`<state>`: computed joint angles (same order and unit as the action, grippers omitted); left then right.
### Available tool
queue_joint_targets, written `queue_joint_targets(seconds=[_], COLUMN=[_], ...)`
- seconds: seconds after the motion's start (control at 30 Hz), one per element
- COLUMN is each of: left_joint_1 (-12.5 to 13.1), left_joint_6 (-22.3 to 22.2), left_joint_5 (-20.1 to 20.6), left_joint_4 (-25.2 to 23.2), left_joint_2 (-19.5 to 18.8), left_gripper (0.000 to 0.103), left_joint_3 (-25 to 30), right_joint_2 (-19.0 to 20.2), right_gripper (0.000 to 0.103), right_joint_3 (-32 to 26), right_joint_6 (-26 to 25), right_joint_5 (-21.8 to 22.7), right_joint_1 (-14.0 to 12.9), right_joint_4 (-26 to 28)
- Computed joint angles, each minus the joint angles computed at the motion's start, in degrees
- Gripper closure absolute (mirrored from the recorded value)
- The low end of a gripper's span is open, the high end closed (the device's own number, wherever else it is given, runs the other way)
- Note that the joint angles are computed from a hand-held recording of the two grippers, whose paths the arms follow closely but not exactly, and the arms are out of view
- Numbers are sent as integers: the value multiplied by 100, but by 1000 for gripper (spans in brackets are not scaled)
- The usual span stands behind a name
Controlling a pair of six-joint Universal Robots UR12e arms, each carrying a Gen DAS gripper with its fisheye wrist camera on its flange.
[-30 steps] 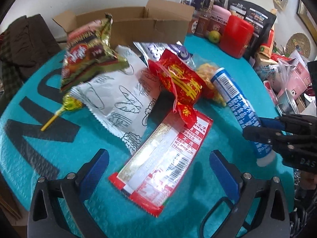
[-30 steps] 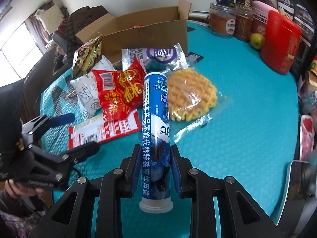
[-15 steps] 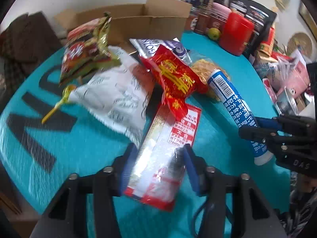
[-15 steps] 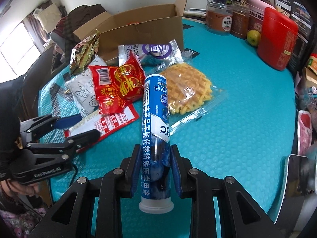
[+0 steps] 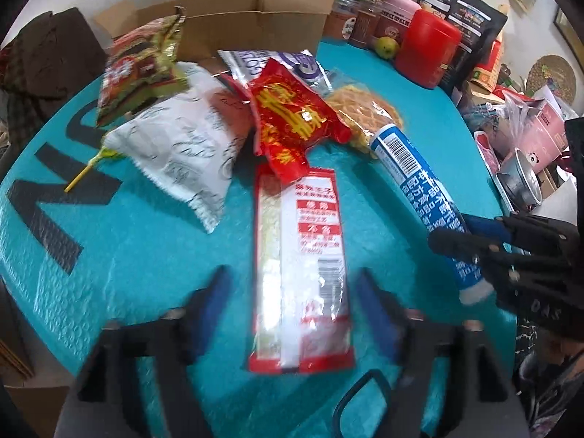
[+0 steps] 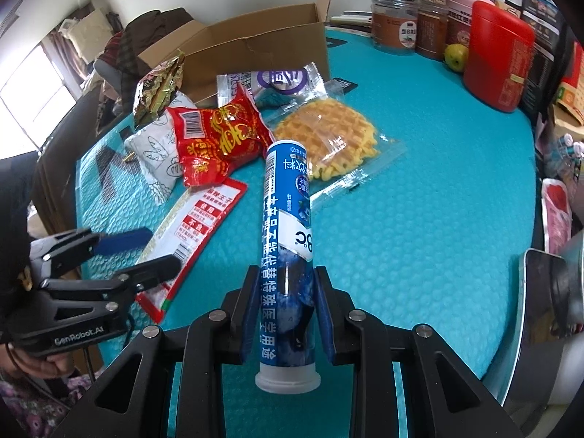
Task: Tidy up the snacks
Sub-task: 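Grasp the red-and-white spicy strip packet with the left gripper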
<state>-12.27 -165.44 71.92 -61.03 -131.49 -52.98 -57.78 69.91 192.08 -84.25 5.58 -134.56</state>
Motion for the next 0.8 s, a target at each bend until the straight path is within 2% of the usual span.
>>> queue_joint_targets(seconds=[0.07,0.17,0.23,0.27,0.33,0.37,0.4,0.53,0.67,0.8], left_joint_1=[-66,-187,-195,-194,-195,-197,-204,-223,-233,-240], left_joint_6=[46,266,279,265,283,289,307,351,334,293], left_joint_5=[193,651,676,672,644,635,623,620,589,610], left_joint_4=[64,397,589,684,869,889,920,912,696,682], left_joint_2=[-30,-39,-36,-37,-37,-49,-63,-97,-109,-105], left_gripper=[12,11,11,13,33,38,48,53,54,53], left_joint_3=[19,-68,-130,-153,-190,-170,-149,-86,0,-2], right_joint_2=[5,18,30,42,71,72,73,93,113,149], right_gripper=[75,75,75,75,75,75,75,74,73,72], right_joint_3=[-9,-26,-45,-66,-103,-92,-87,-121,-147,-199], right_joint_6=[-30,-84,-108,-106,-92,-96,-109,-200,-228,-285], right_joint_5=[-28,-110,-135,-145,-168,-167,-176,-265,-340,-448], right_joint_1=[4,22,28,28,26,24,26,42,59,89], right_joint_4=[24,60,128,191,317,295,280,297,294,306])
